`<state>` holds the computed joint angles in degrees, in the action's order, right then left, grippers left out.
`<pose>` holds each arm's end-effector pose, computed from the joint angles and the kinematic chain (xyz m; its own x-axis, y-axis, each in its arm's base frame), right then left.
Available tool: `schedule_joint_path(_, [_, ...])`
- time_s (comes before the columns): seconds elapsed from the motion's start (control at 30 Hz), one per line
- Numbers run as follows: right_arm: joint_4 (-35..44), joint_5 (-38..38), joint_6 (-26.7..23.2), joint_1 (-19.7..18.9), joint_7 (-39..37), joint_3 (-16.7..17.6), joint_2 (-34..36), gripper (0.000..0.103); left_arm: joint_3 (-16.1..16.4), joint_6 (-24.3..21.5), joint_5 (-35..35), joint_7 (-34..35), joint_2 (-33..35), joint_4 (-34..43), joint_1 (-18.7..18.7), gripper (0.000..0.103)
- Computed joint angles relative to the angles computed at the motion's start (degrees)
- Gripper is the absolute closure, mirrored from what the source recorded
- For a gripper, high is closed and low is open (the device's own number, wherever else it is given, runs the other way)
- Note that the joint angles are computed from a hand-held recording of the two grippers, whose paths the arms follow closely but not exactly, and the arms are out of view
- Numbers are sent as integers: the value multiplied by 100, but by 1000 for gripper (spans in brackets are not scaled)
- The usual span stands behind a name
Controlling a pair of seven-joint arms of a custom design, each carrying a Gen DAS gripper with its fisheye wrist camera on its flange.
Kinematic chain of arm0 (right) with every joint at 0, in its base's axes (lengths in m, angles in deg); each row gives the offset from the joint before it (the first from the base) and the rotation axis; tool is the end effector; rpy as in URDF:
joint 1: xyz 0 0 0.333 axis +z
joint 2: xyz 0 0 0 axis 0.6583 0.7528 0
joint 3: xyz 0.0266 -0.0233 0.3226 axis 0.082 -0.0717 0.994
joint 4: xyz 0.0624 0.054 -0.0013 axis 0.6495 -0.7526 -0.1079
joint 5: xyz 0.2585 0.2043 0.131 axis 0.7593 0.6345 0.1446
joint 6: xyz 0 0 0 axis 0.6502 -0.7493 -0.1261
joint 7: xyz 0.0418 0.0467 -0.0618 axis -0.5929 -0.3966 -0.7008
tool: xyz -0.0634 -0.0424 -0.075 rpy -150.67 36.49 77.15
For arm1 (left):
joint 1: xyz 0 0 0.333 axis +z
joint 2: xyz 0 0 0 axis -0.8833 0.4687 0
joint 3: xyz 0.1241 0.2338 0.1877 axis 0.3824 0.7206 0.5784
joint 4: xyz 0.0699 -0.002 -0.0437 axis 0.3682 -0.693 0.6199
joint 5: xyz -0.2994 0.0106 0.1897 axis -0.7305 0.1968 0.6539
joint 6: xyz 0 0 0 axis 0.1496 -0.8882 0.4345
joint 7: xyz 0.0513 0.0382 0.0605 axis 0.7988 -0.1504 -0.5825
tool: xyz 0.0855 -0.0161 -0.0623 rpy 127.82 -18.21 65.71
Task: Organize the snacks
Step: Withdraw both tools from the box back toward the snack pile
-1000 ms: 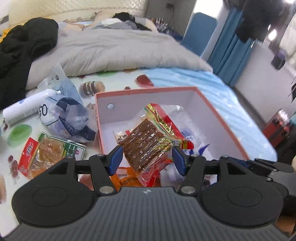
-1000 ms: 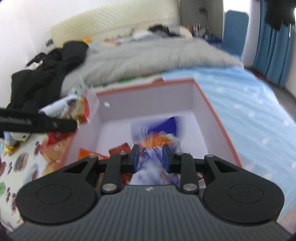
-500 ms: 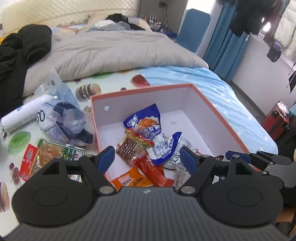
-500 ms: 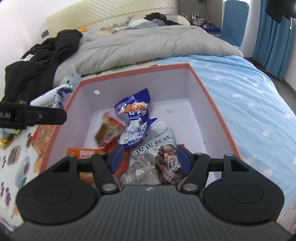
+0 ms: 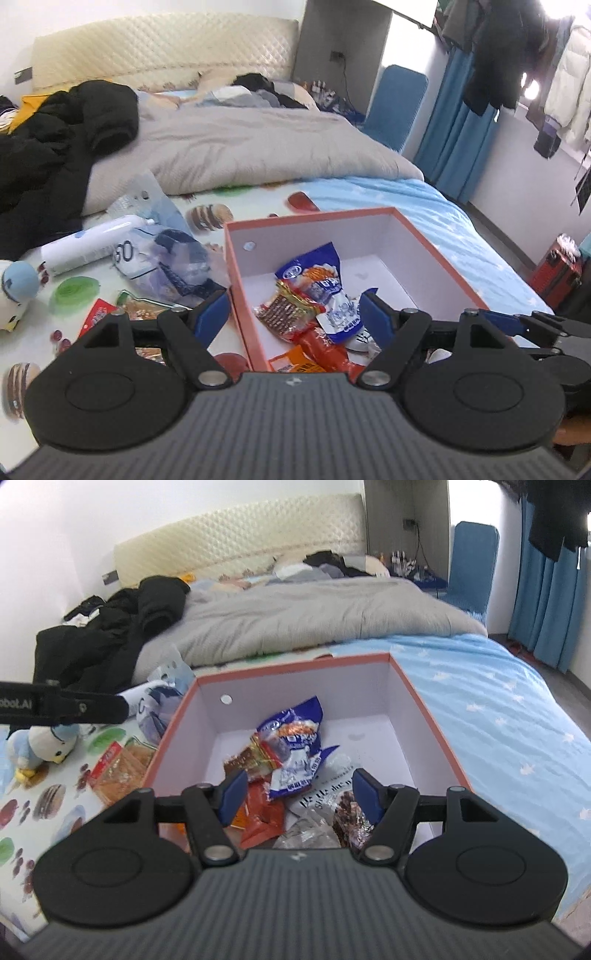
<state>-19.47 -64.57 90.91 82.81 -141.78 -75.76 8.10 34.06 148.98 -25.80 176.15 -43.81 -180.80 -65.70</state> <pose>0.4445 0.4404 0.4896 -0.3055 -0.9417 -0.1407 -0.5354 0.2921 -0.7925 0.5972 -0.1663 0.5286 -0.5984 -0.7875 0.1474 -0.5797 0.2986 -0.7581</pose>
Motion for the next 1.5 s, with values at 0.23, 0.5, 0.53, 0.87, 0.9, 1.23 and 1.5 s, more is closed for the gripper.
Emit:
schedule_joint_path(0.23, [238,-528,-489,321,185,62,94,38,87,155,-900,837,-426,-489,154,22])
schedule_joint_path(0.5, [462,-989,-460,583,628,77,272,38,440,191,-2181,2090,-922,-1026,99,22])
schedule_joint_path(0.53, [522,-1043,-491,637,662,76,321,38,492,215,-2282,2199,-981,-1091,82,22])
schedule_joint_path(0.87, [951,-1290,-630,1201,852,11,733,38,1049,-96,-3096,2763,-1775,-1979,58,20])
schedule_joint_path(0.9, [986,-1294,-659,1256,881,3,759,38,1105,-159,-3147,2789,-1843,-2069,68,20])
schedule_joint_path(1.23, [1383,-1203,-835,1745,1056,-52,1140,38,1439,-154,-2947,2554,-2267,-2912,271,14])
schedule_joint_path(1.5, [1852,-983,-917,2091,1138,-224,1511,38,1721,-368,-2797,2424,-2275,-3138,507,6])
